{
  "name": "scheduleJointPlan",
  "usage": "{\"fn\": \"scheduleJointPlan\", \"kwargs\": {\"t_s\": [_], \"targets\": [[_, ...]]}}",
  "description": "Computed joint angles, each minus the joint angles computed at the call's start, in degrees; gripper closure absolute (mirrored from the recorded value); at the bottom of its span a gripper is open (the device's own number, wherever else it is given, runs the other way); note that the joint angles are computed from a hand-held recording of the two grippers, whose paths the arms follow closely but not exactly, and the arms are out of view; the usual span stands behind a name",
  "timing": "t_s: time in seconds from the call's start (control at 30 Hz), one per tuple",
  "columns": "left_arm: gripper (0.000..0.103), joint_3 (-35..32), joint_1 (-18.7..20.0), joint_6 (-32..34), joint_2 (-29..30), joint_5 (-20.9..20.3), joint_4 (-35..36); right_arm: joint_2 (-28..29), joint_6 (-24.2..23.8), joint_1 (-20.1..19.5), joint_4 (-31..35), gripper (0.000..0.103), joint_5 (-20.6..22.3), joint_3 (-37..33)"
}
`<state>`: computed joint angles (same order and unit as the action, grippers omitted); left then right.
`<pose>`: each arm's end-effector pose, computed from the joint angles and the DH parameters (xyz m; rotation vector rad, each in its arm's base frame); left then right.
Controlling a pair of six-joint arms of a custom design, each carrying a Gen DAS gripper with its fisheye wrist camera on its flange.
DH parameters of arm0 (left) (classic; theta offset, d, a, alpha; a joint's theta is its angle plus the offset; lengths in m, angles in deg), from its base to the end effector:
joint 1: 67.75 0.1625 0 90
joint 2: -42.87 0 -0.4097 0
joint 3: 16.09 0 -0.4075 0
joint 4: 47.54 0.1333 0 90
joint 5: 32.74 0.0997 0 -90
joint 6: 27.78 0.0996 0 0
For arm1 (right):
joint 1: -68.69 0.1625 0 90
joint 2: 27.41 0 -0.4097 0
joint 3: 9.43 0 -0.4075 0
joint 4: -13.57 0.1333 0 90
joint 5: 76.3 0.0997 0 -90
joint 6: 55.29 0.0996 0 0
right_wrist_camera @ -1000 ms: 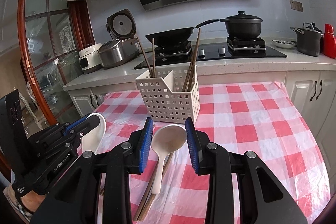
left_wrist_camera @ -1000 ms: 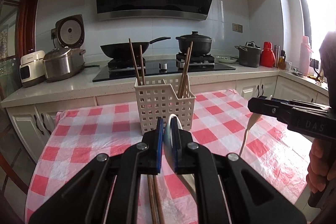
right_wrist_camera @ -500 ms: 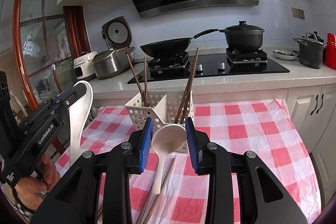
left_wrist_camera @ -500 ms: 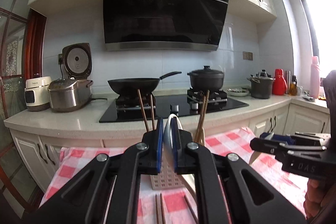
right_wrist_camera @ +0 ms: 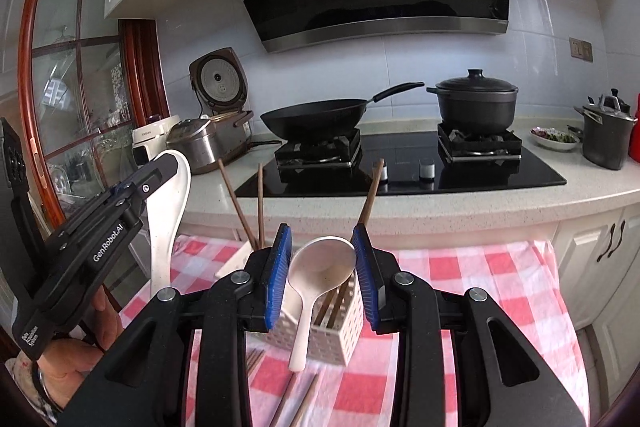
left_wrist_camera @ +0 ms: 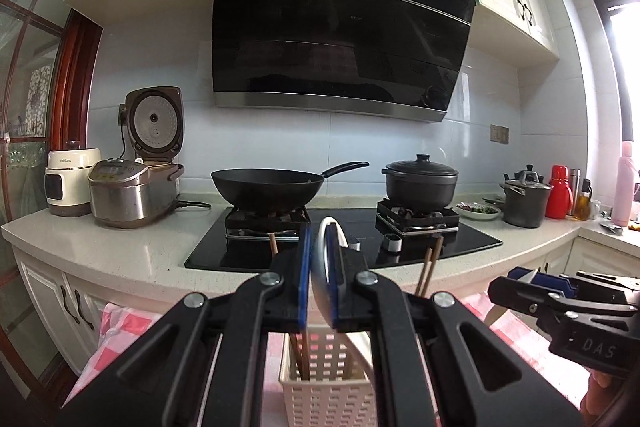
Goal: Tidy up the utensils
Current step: 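Lift both held white spoons and carry them above the basket, then lower the spoons into the basket and open both tools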
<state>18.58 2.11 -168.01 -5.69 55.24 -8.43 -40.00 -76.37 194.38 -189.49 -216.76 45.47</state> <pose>-0.1175 -0.7177 0.4348 1.2178 2.1688 -1.5472 0.5091 -0.6119 0.0507 0.3584 -2.0564 1.5127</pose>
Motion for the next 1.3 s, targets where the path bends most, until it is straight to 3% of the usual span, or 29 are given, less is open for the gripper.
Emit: {"fn": "scheduleJointPlan", "kwargs": {"t_s": [0.4,0.7,1.1,1.3], "targets": [[0.095,-24.30,0.09,-0.91,15.65,-3.16,5.93,3.19,-1.44,-2.93,6.24,0.072,3.07,-9.51],[0.095,-8.34,1.56,-2.58,9.99,-5.78,-12.07,6.67,-2.33,-4.28,9.87,0.072,3.59,-14.79],[0.095,4.17,2.38,-1.96,5.52,-7.39,-23.93,6.30,-0.50,-5.24,10.27,0.072,4.06,-12.38],[0.094,7.46,2.65,-1.60,4.40,-7.94,-25.24,5.01,1.09,-5.51,10.69,0.071,5.02,-9.65]]}}
